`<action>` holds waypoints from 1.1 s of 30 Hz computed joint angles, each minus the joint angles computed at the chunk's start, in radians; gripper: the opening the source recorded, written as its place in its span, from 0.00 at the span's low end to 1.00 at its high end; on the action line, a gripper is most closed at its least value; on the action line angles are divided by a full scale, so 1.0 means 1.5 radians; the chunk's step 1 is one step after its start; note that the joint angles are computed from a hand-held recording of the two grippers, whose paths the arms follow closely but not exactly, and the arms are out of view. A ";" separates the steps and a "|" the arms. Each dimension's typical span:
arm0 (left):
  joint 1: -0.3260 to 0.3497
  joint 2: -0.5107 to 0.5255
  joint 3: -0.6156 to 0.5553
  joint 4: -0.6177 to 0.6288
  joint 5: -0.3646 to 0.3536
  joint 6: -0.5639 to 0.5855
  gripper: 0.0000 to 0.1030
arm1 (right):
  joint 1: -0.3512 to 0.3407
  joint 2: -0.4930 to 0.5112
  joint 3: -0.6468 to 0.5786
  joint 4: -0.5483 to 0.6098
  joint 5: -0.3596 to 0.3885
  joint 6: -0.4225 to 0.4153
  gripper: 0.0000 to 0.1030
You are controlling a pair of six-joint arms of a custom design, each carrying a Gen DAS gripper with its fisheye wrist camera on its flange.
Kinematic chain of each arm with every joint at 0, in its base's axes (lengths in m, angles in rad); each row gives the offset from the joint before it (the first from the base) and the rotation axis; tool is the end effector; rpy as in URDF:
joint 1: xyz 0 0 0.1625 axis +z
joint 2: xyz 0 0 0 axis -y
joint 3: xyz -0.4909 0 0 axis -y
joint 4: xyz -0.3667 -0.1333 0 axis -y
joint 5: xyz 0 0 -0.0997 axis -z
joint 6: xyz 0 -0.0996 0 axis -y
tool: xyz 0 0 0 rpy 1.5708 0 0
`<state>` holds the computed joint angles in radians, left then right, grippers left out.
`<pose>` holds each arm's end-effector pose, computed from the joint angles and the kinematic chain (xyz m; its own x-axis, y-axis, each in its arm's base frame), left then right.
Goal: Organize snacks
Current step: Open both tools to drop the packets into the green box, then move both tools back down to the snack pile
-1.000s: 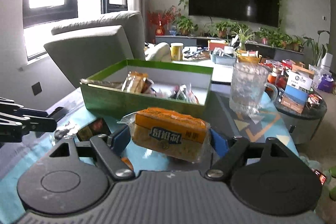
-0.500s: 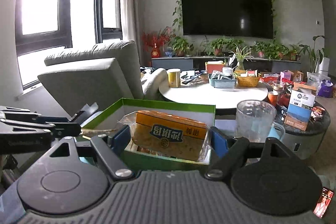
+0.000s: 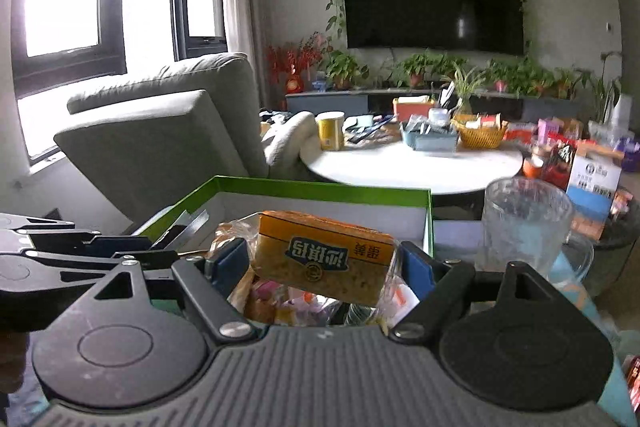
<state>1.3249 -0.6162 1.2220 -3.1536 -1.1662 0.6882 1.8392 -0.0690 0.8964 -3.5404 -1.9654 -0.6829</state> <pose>-0.0356 -0.8506 0.2688 -0.6635 0.2731 -0.6965 0.7219 0.4780 -0.5003 0.3205 -0.8069 -0.0211 -0.6929 -0.1812 0.6979 -0.7057 0.3691 -0.6048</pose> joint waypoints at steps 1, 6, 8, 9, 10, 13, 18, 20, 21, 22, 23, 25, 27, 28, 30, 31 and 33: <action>0.001 0.004 -0.006 0.003 -0.001 -0.001 0.27 | 0.000 0.007 -0.014 0.004 0.000 -0.007 0.83; 0.006 0.026 -0.034 0.003 0.008 0.005 0.30 | -0.006 0.026 -0.057 0.036 0.006 -0.020 0.83; 0.007 0.025 -0.029 0.001 0.006 -0.002 0.31 | -0.007 0.035 -0.067 0.033 0.007 -0.038 0.83; 0.006 0.020 -0.021 0.003 0.009 -0.006 0.34 | -0.008 0.036 -0.064 0.027 0.009 -0.049 0.84; 0.005 0.014 -0.013 0.006 0.012 -0.008 0.35 | -0.007 0.035 -0.058 0.017 0.006 -0.057 0.84; 0.003 -0.002 0.020 -0.015 0.013 -0.005 0.38 | -0.008 0.029 -0.044 0.012 -0.003 -0.052 0.87; -0.003 -0.045 0.087 -0.033 -0.001 -0.017 0.41 | -0.010 0.002 0.008 0.006 -0.012 0.009 0.88; -0.004 -0.067 0.119 -0.024 -0.008 -0.025 0.42 | -0.011 -0.016 0.046 -0.004 -0.014 0.025 0.88; -0.005 -0.076 0.134 -0.022 -0.012 -0.025 0.42 | -0.011 -0.027 0.069 -0.010 -0.013 0.029 0.88; -0.005 -0.086 0.151 -0.022 -0.015 -0.024 0.42 | -0.011 -0.037 0.092 -0.019 -0.010 0.031 0.88; -0.006 -0.095 0.167 -0.020 -0.019 -0.024 0.43 | -0.011 -0.041 0.106 -0.030 -0.009 0.026 0.90; -0.006 -0.109 0.196 -0.012 -0.024 -0.031 0.45 | -0.009 -0.053 0.138 -0.053 -0.024 0.028 0.93; -0.006 -0.119 0.219 0.001 -0.021 -0.035 0.46 | -0.011 -0.070 0.178 -0.067 -0.022 0.038 0.93; -0.006 -0.121 0.228 0.003 -0.017 -0.034 0.46 | -0.012 -0.079 0.198 -0.067 -0.023 0.048 0.93; -0.008 -0.119 0.239 0.002 -0.003 -0.031 0.46 | -0.013 -0.091 0.224 -0.064 -0.029 0.064 0.93; -0.008 -0.117 0.241 0.001 0.000 -0.031 0.46 | -0.014 -0.097 0.238 -0.068 -0.033 0.068 0.93; -0.005 -0.111 0.237 0.007 0.001 -0.031 0.45 | -0.014 -0.105 0.263 -0.079 -0.042 0.072 0.93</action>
